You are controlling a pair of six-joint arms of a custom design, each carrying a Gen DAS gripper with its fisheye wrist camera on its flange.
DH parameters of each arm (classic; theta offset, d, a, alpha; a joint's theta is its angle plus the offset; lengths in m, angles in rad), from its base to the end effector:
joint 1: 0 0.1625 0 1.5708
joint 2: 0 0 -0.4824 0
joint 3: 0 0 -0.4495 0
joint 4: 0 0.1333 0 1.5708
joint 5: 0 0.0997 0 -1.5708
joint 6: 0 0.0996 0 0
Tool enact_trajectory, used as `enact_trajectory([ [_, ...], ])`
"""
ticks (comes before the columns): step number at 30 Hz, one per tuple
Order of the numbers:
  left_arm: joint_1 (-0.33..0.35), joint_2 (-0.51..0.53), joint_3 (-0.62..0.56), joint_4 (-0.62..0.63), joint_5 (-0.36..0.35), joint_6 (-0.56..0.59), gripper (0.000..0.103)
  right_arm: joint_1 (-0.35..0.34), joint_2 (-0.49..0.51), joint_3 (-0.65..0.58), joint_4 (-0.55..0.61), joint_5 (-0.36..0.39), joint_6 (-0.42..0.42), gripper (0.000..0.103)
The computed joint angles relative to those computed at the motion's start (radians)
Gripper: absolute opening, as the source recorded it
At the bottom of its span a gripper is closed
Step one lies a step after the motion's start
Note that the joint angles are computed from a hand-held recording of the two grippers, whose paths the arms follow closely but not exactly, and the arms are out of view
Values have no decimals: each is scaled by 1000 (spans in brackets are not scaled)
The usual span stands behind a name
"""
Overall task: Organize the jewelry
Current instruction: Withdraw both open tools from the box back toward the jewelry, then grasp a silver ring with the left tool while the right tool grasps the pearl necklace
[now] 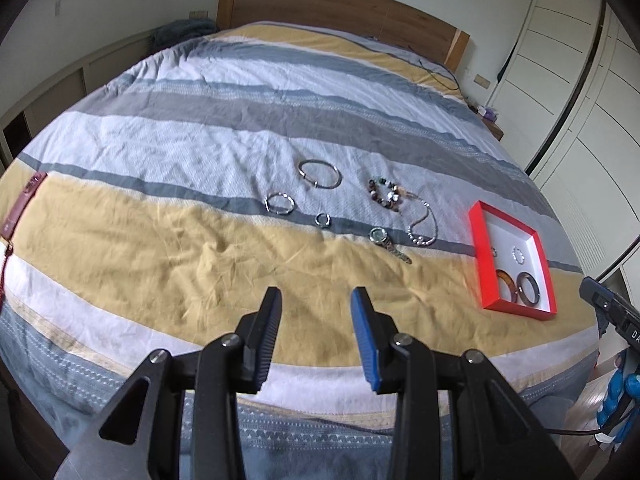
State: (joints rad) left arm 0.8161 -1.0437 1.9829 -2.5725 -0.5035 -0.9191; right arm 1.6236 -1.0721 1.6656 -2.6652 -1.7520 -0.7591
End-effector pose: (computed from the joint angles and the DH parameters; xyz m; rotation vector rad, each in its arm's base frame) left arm -0.2576 -0.5959 0.1749 -0.2273 2.2501 -1.0394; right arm 0.1541 -0.7307 0.2967 1.0254 -2.5471 0.5726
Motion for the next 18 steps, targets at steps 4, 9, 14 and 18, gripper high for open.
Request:
enact_trajectory([
  [4,54,35,-16,-88,-32,65,34,13,79,-74,48,-30,-5,48],
  [9,119,86,-71,-179,-84,174,34,27,199,-193,109,-51,1,48],
  [14,184,164,-179,-227,-141,305,34,38,328,-333,175,-80,-4,48],
  [18,228,222,-265,-222,-169,361,34,41,426,-451,224,-108,15,48],
])
